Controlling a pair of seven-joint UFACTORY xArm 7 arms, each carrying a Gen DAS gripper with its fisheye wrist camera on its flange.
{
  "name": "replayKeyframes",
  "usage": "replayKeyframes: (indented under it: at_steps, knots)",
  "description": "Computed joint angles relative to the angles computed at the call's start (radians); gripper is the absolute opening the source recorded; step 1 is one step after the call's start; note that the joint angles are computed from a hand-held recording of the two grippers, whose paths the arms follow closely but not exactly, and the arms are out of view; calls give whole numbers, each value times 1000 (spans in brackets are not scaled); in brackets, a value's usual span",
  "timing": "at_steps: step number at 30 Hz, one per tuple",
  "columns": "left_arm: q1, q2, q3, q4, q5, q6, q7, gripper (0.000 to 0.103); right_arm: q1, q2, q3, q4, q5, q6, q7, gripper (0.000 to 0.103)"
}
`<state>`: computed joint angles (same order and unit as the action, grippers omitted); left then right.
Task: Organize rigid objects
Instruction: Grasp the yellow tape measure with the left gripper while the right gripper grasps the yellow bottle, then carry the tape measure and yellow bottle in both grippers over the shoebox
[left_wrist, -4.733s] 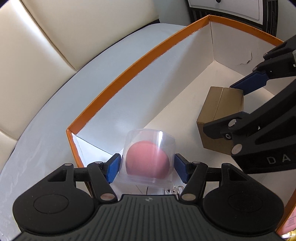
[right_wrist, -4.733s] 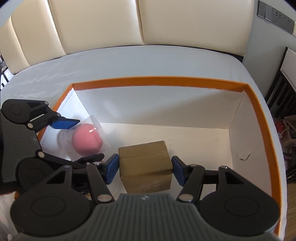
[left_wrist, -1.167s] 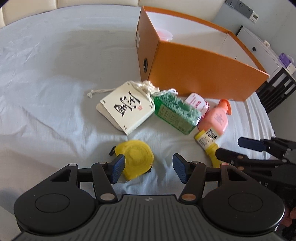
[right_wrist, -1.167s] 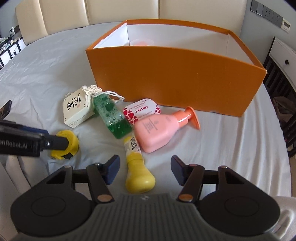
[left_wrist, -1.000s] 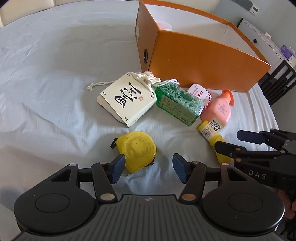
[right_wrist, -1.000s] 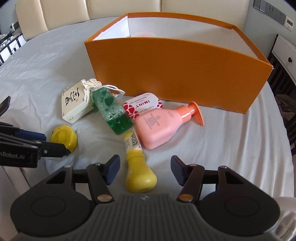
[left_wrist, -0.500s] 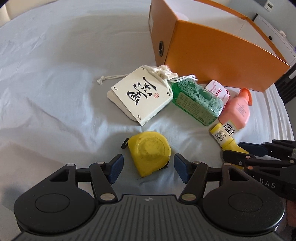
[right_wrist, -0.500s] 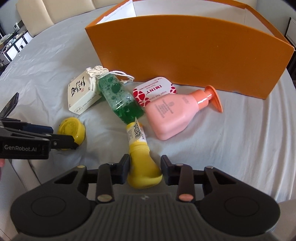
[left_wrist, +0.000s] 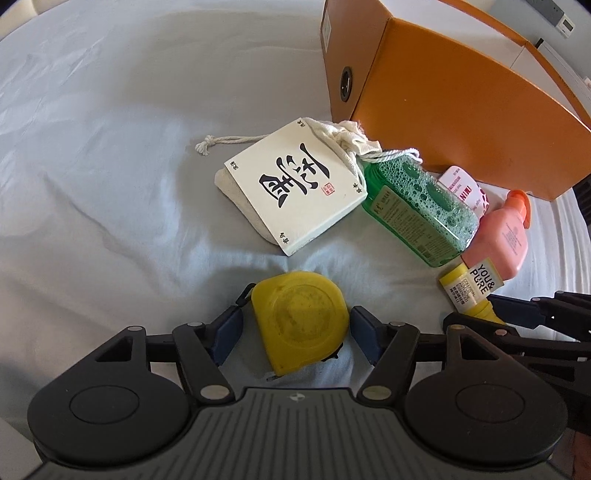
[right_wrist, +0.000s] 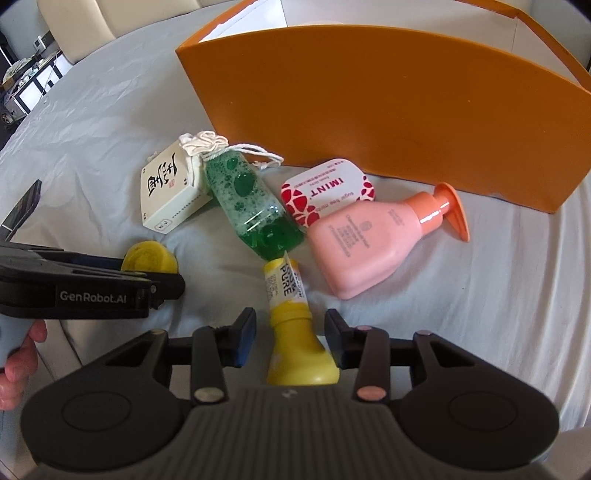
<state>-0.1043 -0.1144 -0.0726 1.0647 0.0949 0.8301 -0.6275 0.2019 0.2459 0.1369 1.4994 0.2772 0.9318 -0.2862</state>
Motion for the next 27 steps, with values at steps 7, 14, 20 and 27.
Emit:
replayKeyframes:
  at_steps: [7, 14, 20, 27]
  knots:
    - [-3, -9, -5, -11, 14, -10, -4, 61, 12, 1, 3, -13, -27, -25, -2, 27]
    - [-4, -34, -6, -35, 10, -35, -7, 60, -8, -48, 12, -83, 65, -87, -58, 23]
    - [-5, -72, -6, -57, -12, -61, 14, 60, -6, -126, 5, -174, 100, -184, -108, 23]
    - [-4, -121, -16, -53, -6, -81, 24, 60, 6, -180, -9, -220, 97, -254, -113, 23]
